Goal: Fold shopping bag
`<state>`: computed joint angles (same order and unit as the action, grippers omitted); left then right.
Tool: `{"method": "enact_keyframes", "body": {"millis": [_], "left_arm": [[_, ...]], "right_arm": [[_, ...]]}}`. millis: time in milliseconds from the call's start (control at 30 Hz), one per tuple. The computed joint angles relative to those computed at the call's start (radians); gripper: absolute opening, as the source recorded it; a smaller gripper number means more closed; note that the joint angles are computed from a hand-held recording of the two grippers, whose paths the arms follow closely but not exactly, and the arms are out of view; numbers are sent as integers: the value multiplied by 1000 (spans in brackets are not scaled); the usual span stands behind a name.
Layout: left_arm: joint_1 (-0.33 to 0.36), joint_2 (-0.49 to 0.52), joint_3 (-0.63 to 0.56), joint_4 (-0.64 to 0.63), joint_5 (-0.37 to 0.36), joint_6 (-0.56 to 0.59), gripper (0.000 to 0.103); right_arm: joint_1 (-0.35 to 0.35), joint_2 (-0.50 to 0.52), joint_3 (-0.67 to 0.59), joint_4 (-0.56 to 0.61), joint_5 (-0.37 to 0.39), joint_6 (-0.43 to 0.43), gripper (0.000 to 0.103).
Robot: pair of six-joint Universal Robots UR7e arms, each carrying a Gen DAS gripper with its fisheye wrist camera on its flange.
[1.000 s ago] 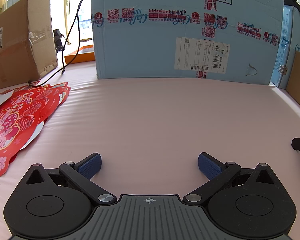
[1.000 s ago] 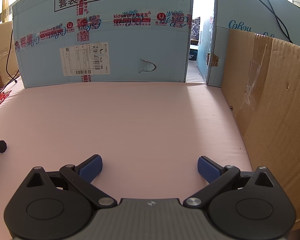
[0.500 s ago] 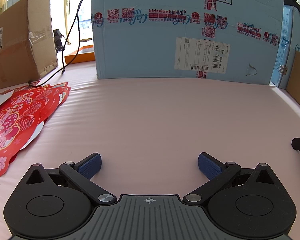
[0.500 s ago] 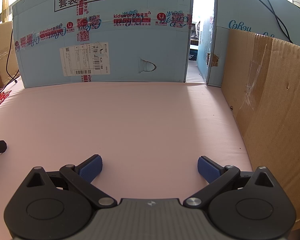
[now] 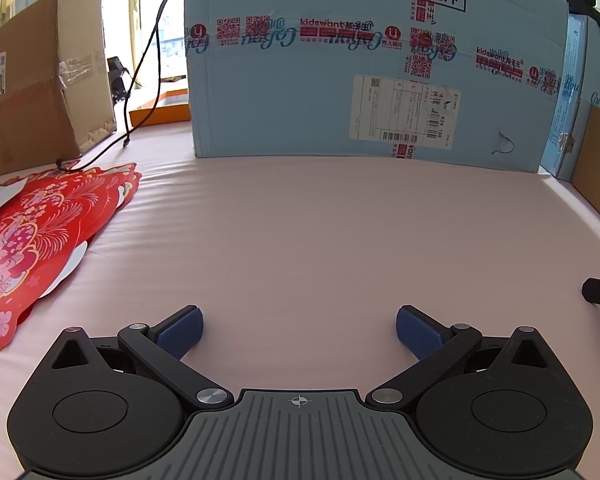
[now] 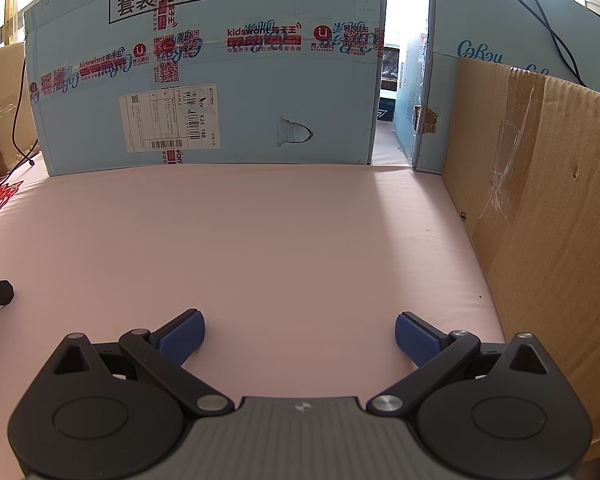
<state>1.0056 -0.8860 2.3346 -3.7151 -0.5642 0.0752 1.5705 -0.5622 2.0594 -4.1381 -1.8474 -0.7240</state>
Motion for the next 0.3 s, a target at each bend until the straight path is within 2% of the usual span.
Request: {"method": "enact_keyframes", "body": {"millis": [300], "left_arm": [[2,5,1,-12,-4,1,103]], "right_arm": [[0,0,0,0,0,0,103]]}}
